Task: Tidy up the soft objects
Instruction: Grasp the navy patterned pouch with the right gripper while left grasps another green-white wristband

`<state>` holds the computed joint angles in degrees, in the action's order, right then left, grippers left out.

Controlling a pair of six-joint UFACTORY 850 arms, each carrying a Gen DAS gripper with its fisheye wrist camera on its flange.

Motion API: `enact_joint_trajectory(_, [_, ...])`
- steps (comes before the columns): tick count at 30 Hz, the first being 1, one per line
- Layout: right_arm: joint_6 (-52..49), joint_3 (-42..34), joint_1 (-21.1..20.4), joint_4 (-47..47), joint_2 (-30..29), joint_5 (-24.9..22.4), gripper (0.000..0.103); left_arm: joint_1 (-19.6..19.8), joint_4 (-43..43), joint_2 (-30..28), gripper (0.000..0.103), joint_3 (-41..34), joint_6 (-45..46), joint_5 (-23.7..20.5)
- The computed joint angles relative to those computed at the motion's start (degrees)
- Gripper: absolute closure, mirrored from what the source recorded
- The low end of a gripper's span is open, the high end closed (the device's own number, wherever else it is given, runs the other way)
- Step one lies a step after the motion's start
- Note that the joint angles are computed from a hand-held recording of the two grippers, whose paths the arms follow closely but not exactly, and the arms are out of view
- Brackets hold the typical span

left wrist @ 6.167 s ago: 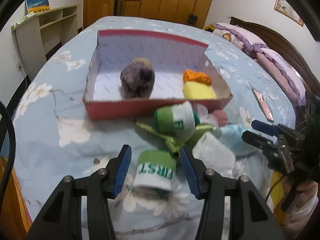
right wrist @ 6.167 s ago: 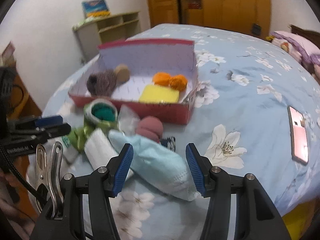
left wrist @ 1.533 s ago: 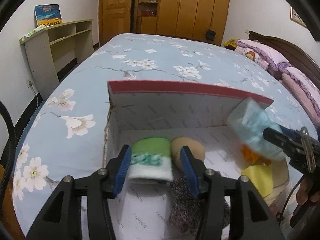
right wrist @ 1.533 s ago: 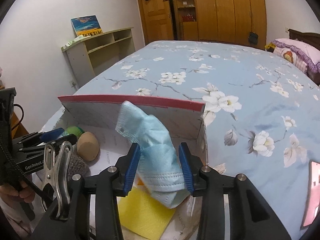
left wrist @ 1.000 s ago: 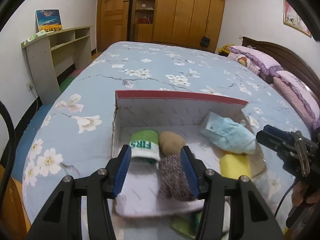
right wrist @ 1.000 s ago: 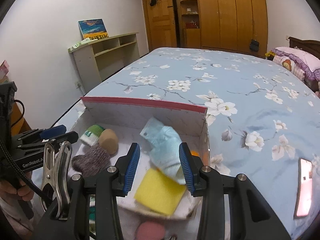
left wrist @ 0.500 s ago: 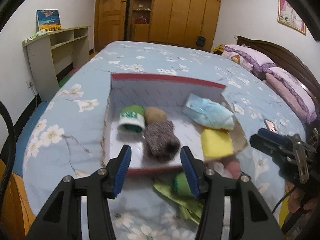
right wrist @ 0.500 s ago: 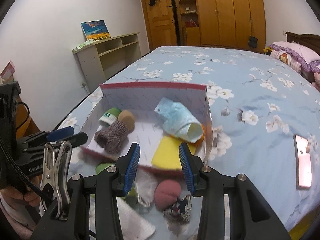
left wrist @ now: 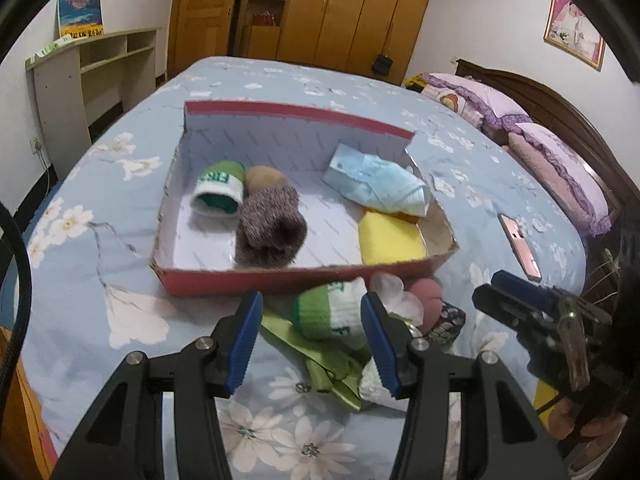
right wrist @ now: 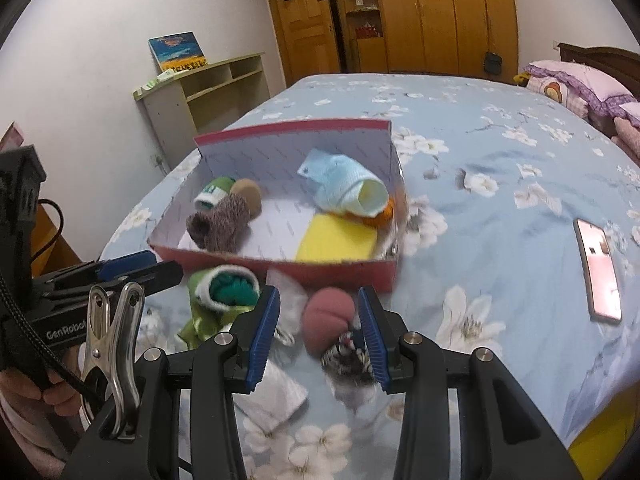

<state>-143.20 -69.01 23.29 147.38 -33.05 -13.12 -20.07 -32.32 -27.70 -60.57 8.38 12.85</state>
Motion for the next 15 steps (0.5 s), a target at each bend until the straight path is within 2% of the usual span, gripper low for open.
enact_joint_trajectory(3, [2.77,0.27,-0.20,-1.71,-0.17,1.23,0.061,-0.20,2.31,-0.88,0.049,-0.71,-2.40,-1.18])
enact_joint_trajectory(10, [9.48,0.94,-1.04,-8.26,-0.96,0.48,0.061,-1.04,-5.51,-2.66,0.049,-2.60,5.28,-1.88])
enact_joint_trajectory(15, [8.06,0.89,-1.40,-7.07,-1.90,0.24,0.061,-1.36,-11.51,-4.30,0.049,-4.24,11.21,-2.38])
